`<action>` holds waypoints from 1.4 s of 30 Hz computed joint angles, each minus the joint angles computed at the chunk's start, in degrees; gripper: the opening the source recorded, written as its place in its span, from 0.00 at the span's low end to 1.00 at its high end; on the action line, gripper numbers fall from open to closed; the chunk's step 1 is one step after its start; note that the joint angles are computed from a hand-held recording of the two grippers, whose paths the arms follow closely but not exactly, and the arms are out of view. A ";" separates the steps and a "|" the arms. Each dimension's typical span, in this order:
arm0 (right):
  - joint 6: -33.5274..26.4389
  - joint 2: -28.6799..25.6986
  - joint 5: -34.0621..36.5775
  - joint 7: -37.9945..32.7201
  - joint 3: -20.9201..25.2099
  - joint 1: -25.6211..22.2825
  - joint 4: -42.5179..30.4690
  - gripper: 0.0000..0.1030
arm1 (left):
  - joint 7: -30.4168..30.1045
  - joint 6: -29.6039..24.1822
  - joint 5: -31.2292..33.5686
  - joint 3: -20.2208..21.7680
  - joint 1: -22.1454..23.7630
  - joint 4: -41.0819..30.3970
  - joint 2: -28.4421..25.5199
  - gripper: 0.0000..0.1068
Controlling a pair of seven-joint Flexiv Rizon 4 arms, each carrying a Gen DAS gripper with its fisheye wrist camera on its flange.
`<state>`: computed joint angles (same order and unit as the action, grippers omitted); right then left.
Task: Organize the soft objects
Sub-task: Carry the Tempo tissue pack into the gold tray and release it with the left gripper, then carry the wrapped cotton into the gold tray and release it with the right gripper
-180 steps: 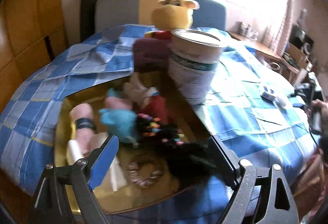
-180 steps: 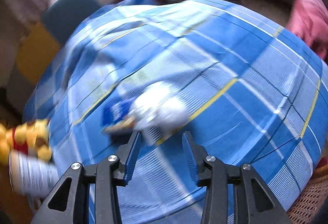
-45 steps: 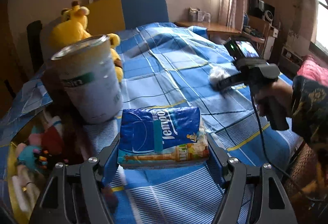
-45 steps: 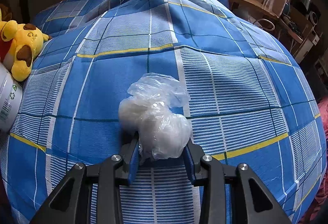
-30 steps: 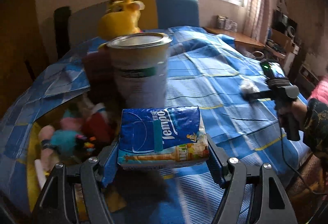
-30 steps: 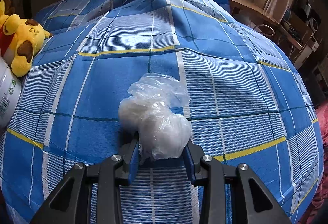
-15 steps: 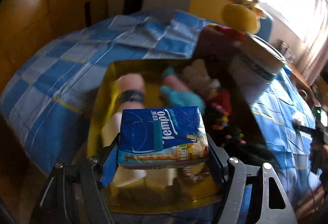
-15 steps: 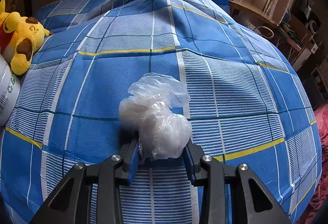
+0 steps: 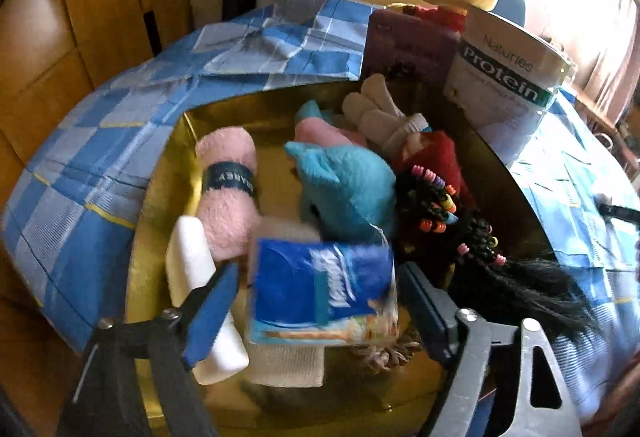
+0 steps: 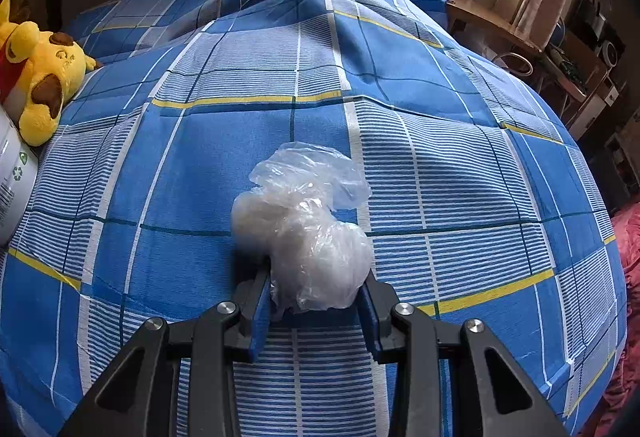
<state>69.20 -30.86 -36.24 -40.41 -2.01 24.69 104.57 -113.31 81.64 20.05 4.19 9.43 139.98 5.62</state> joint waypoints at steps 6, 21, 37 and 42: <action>0.01 -0.08 0.04 -0.05 -0.11 0.05 -0.07 0.36 | -3.41 -0.54 5.16 -1.44 1.46 -1.03 2.13 0.80; -11.17 -1.54 4.57 0.09 2.37 0.14 -6.62 0.35 | 3.25 3.62 0.68 -2.60 1.47 1.84 6.64 0.81; -27.64 -10.06 6.43 -4.28 2.11 5.31 -39.59 0.34 | 16.60 9.84 -13.65 -0.32 -1.17 6.58 5.74 0.80; -33.46 -16.73 6.17 -9.64 0.69 8.60 -57.61 0.34 | 19.57 10.71 -17.20 0.09 -1.88 7.59 5.40 0.80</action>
